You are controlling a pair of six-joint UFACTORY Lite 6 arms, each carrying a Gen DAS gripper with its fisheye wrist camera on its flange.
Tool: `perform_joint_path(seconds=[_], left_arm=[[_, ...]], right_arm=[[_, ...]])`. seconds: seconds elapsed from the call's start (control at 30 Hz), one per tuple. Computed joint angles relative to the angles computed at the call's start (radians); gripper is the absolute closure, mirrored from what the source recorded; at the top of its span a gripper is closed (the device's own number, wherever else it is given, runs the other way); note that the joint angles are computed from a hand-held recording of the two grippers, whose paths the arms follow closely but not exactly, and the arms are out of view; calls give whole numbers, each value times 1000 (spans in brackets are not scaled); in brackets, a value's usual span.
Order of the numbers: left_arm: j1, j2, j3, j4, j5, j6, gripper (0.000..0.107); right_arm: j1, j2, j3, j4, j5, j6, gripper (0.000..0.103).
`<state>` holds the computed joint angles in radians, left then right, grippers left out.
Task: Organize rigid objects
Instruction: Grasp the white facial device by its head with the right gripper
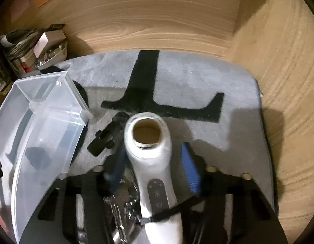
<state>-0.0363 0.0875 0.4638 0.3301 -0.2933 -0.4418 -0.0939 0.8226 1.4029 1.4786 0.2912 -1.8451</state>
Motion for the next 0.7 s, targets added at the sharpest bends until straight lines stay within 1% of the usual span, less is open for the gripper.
perform_joint_path(seconds=[0.03,0.07,0.17,0.27,0.53,0.63,0.7], left_arm=[[-1,1,1,-4,1,4,90],[-3,2,3,-13,3,10,90],[-8,2,3,-39,6,34,90],[-11,3,4,-54,6,48,90],[-15,4,5,-85,5,78,90],[-16,6,6,-95,4,88,90],[-14,8,7,-88,3,83,90]], right_arm=[[4,6,4,-5,-6,5,66],[7,4,-2,32,-13,-32,66],[3,-35,-62,213,-11,-223,66],[-21,-98,-128,336,26,-347,67],[-72,-324,-293,536,123,-532,67],[-77,-394,-329,574,156,-563,67],[-85,-448,-358,556,185,-543,67]])
